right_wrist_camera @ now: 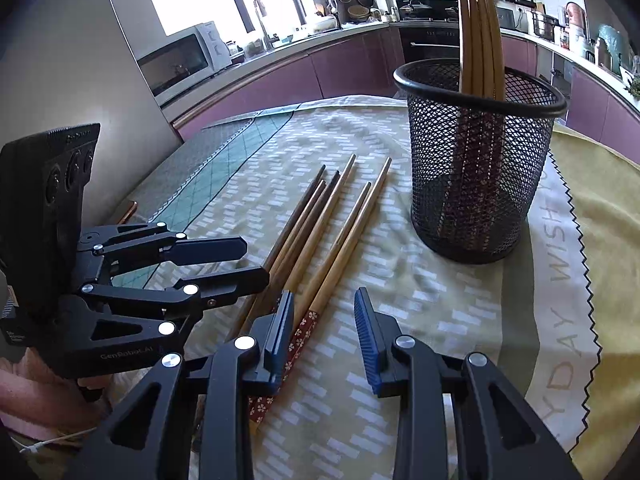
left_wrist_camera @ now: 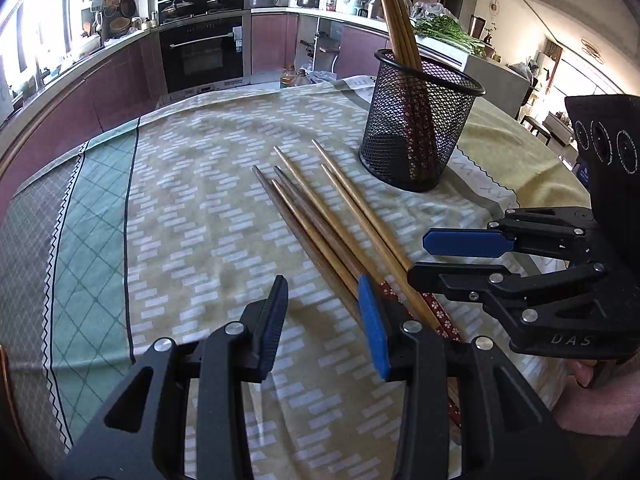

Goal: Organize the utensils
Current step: 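Open the right gripper and return it over the remaining chopsticks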

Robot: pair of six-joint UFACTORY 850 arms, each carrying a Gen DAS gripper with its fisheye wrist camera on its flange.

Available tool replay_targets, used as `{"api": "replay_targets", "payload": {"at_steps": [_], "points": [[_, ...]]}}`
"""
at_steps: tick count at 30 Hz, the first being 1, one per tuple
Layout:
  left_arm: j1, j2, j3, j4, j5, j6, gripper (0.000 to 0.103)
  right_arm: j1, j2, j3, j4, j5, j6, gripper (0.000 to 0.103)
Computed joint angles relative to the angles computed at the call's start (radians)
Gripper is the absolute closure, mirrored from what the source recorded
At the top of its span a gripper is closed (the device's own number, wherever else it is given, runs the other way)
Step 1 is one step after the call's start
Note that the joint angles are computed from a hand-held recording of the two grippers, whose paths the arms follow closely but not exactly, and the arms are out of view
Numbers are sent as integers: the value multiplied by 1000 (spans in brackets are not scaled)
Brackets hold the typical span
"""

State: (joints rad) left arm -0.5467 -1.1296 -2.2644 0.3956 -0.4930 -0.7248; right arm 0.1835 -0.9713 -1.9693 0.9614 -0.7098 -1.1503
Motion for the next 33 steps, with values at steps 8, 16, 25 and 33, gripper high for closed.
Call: {"api": "replay_targets", "payload": {"at_steps": [8,16,25,33], "points": [[7,13,25,-41,18,38,72,4,-2,-4,-35,19,26,77],[17,19,34,-104,20,91,72,6,6,-4,-91,44,64,77],[20,-60,-112,-90,-82,96,69,38,-53,-108,-213,84,177,77],[28,-157,-290,-92,-172,95,83,46,-121,-221,-256,78,271,90]]}}
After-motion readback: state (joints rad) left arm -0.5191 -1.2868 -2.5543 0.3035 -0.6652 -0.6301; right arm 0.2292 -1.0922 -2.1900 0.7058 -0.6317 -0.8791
